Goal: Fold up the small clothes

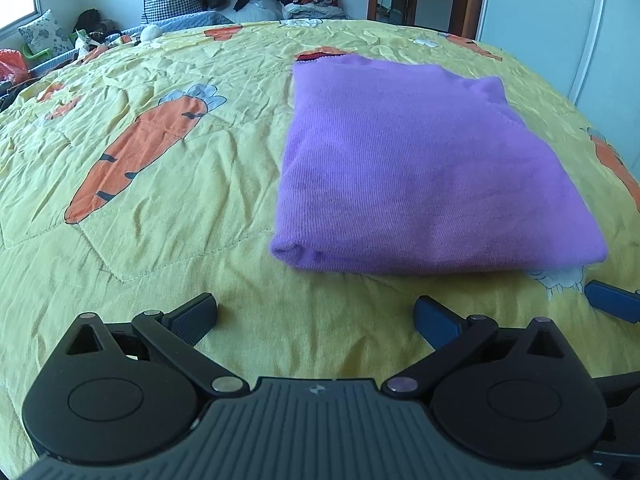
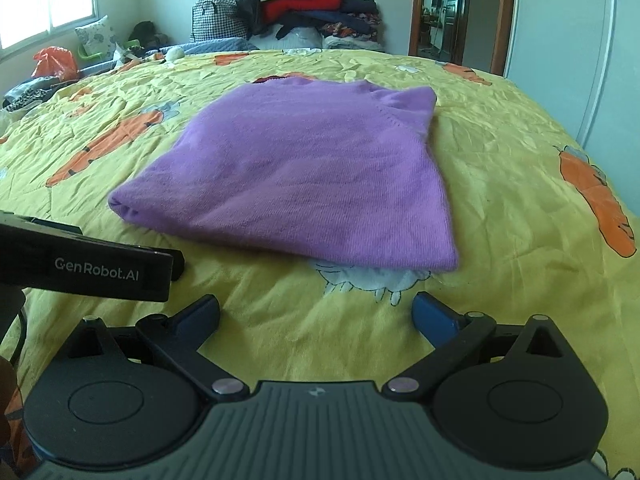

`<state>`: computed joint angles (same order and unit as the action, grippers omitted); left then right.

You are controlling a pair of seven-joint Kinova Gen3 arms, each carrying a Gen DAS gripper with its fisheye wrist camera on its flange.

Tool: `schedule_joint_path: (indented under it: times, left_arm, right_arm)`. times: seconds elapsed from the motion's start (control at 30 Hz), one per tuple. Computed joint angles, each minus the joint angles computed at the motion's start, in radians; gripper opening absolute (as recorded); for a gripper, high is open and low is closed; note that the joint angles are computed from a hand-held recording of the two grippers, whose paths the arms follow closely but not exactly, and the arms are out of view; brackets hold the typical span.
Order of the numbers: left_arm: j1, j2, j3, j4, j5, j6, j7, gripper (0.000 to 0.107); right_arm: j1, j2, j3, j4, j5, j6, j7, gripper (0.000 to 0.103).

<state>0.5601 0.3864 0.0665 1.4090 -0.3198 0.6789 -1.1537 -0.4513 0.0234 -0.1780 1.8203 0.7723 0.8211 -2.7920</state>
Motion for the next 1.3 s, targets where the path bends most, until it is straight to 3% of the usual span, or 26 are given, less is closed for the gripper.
schedule_joint_path:
  times: [1.3]
  left_arm:
    - [-0.001, 0.000, -0.002, 0.005, 0.003, -0.015, -0.009, 0.103]
  right_arm:
    - [-0.013, 0.006, -0.001, 0.004, 0.031, 0.018, -0.050, 0.103]
